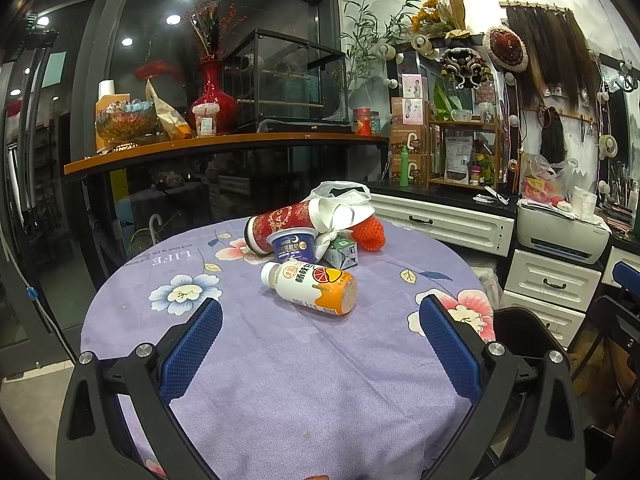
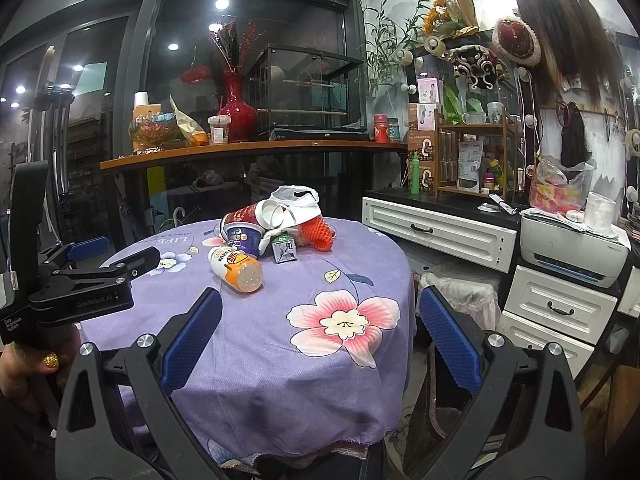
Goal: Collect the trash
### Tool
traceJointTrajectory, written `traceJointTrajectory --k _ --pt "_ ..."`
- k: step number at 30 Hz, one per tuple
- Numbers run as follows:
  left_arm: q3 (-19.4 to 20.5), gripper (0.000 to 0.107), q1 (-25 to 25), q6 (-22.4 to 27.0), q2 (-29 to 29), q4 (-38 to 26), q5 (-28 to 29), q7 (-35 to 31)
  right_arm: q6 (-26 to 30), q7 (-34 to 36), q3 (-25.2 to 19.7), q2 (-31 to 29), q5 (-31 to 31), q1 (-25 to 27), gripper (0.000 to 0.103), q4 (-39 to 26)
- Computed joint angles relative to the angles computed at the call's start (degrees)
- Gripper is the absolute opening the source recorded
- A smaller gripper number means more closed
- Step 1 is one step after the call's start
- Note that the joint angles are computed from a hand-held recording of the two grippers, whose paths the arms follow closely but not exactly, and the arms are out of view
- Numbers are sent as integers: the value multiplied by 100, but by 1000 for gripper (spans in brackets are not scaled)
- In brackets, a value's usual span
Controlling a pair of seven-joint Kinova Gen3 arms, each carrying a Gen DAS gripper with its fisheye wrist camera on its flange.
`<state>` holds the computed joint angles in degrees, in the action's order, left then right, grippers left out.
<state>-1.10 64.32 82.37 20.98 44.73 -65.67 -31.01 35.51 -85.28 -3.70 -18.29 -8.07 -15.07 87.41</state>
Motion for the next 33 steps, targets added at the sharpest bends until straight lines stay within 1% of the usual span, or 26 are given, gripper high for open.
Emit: traceJointTrajectory --k 18,27,30,33 --pt "30 98 -20 -12 -24 54 2 28 -78 -50 -20 22 21 -7 97 101" --pt "39 98 -60 -18 -23 89 53 23 10 -6 19 57 -12 -26 97 72" --pt "75 98 -196 -20 -4 69 229 -95 196 120 78 193 -47 -83 97 -80" --pt "92 98 -384 53 61 -98 545 -362 530 440 278 387 -283 -222 97 -309"
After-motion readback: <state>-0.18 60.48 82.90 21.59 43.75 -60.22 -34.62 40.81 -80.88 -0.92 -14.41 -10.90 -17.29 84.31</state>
